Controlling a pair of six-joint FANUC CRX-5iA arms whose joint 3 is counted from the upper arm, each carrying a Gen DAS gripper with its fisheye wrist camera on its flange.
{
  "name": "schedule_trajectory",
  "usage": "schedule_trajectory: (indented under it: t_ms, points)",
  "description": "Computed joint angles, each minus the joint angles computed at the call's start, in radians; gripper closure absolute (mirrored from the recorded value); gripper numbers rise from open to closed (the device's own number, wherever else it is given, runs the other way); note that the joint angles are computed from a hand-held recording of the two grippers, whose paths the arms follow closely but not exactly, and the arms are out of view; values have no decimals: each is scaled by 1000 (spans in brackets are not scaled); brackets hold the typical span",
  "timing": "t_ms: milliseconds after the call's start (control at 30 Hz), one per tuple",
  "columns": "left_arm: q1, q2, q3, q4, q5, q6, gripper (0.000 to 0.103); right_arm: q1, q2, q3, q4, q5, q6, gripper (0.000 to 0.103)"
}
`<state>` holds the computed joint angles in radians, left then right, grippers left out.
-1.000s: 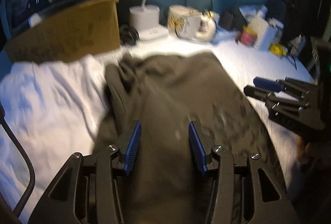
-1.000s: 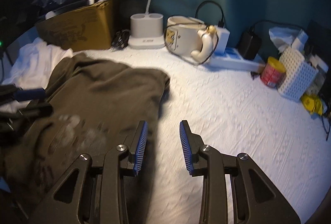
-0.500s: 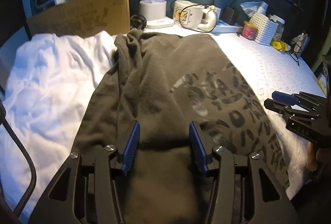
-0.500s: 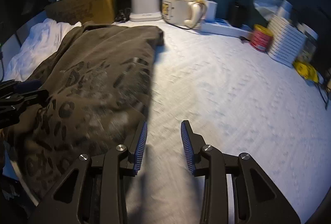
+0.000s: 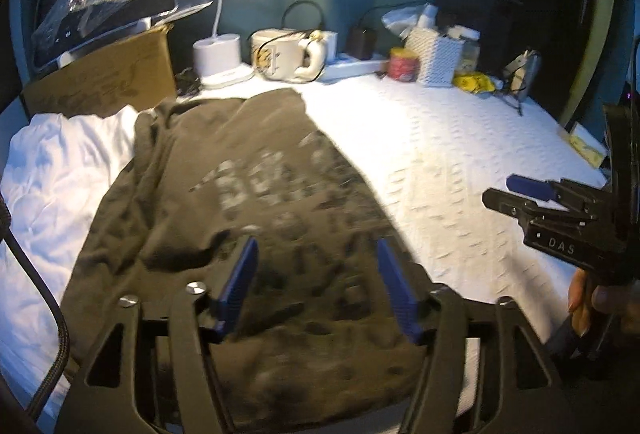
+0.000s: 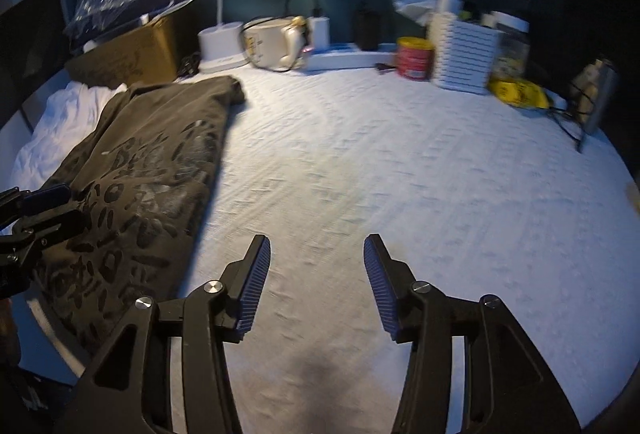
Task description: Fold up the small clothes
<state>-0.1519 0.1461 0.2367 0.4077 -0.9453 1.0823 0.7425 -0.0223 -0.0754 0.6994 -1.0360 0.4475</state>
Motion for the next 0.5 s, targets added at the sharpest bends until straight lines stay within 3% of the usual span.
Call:
schedule_trajectory:
  t_ms: [100, 200, 433, 500]
  points:
    - [-22, -16, -11, 22, 7, 10, 33, 8, -57, -57, 49, -24, -66, 51]
    - [-48, -35, -20, 27, 18, 7, 19, 19, -110, -108, 87, -52, -128, 51]
    - [-94, -47, -6, 19, 17, 18, 16, 43, -233, -205, 170, -145, -242, 51]
    - [-107, -50, -3, 23, 32, 17, 10, 44, -260, -220, 178, -160, -253, 50]
